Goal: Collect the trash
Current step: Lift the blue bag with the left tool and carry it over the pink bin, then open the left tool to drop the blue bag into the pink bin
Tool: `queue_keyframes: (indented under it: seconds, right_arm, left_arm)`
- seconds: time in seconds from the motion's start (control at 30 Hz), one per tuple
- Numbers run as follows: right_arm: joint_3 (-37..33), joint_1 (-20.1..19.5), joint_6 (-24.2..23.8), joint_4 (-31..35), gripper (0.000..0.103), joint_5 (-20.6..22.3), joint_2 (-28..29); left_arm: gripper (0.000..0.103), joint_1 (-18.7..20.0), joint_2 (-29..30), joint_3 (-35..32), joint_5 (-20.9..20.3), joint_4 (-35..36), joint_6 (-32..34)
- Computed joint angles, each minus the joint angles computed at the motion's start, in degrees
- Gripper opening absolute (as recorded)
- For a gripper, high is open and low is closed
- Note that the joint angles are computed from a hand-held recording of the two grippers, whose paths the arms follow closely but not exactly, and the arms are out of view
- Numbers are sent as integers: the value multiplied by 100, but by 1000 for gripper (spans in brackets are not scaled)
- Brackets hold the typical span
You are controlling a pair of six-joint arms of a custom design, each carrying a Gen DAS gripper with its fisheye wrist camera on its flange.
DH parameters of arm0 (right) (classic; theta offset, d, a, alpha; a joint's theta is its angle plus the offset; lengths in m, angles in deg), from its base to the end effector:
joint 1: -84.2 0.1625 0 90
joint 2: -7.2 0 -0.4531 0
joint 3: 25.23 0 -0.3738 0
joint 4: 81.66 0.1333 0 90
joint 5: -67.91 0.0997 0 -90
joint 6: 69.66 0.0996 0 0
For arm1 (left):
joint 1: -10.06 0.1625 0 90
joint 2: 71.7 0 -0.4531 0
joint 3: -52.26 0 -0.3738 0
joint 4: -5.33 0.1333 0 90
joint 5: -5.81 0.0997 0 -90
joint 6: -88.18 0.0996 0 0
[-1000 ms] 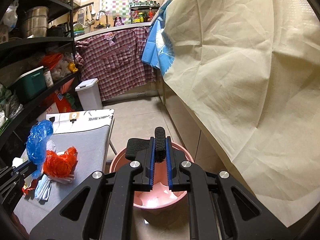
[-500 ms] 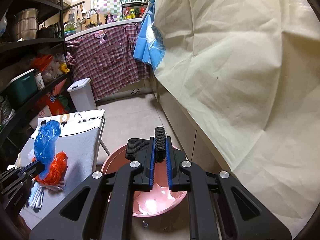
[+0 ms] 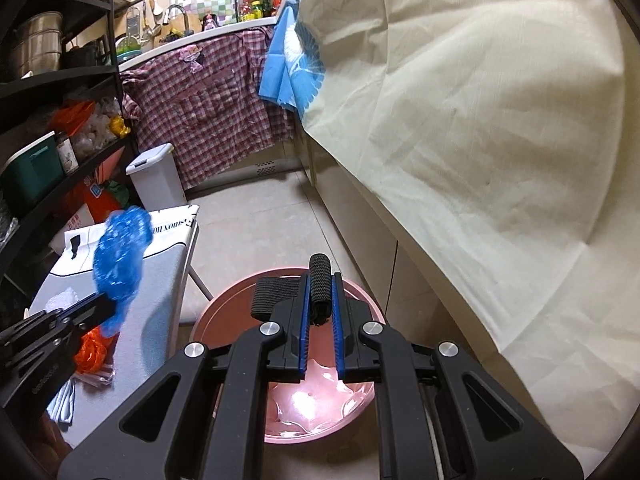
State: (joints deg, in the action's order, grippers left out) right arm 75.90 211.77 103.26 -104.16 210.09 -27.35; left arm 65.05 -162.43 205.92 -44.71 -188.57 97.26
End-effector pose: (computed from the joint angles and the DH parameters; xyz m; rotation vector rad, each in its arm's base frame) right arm 0.3459 -0.3600 -0.0376 0.4129 -2.2051 1.1807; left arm -0.0053 -0.3503 0.2900 0.6076 2.3650 -1.0759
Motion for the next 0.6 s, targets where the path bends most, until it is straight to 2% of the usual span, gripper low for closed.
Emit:
queue_keyframes:
  seconds: [0.13,0.37,0.5,0.53,0.57,0.6]
  right_arm:
    - [-87,-114,88,125,10,-36,62]
    - [-287,-252,122,355,11,-71,187]
    - [-408,-318,228,548,17,-71,252]
    - [-475,-340,297,692,23,-95,291]
    - [-552,-349,334,811,28,-71,342]
    - [-563,-354,307,810,40,-43,349]
  left_arm:
    - [3,287,535,-180,-389,-239,178]
    - [3,636,1143,-452,-700,-354,254]
    - [3,783,1268,-636,-860,-23,192]
    - [7,787,1295,-672,-841,61,162]
    - [19,801,1288,-703,-870,153,140]
    - [26,797,1276,-690,-876,137,123]
